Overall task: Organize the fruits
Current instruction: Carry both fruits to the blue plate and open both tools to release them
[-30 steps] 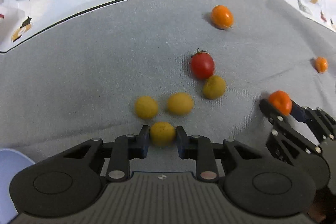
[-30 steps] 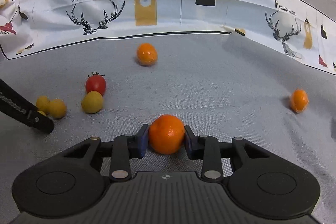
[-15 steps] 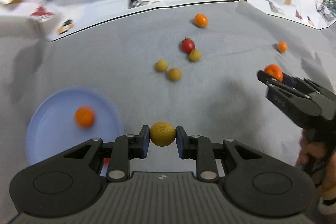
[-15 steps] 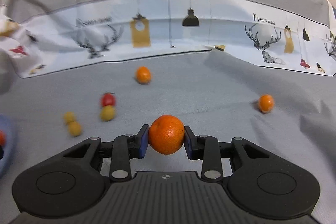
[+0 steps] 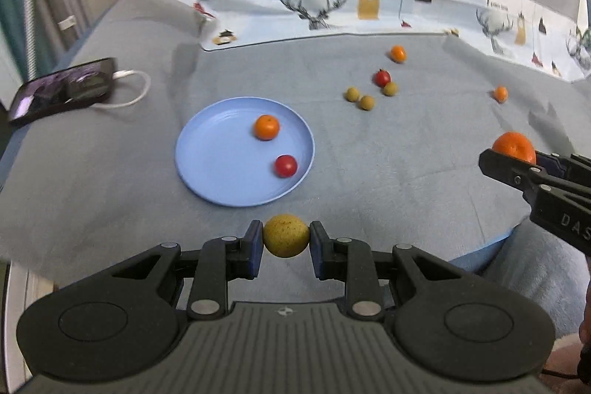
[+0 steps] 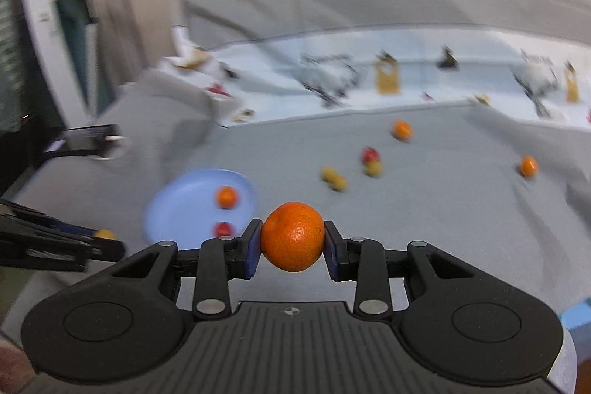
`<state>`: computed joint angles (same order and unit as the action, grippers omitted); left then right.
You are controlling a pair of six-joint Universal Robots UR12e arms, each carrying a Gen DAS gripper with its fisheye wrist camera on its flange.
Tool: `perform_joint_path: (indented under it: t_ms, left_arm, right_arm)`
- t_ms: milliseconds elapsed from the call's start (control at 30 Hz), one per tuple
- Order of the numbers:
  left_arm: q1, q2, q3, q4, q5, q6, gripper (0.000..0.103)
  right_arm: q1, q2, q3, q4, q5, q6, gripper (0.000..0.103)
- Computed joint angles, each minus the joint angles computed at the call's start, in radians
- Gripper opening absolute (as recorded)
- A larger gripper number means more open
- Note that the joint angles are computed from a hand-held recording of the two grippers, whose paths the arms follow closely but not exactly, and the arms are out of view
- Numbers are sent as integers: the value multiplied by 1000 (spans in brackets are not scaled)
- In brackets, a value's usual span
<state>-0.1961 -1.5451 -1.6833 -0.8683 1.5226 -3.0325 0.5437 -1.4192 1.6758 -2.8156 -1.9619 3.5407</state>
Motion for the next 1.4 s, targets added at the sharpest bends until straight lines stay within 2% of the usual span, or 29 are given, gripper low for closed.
perform_joint_path:
  t_ms: [233, 500, 867, 1400]
  left_arm:
    - [40, 70, -65, 39, -50, -31, 29]
    - [58, 113, -104, 81, -82, -35, 29]
    - [58, 118, -109, 92, -83, -35, 29]
    - [52, 88, -90, 75, -62, -29, 29]
  right_arm:
    - [68, -2, -19, 22, -12, -76, 36]
    - [106, -14, -15, 25, -94, -66, 36]
    - [108, -7, -21, 28, -100, -74, 36]
    - [92, -6, -26, 74, -59, -48, 36]
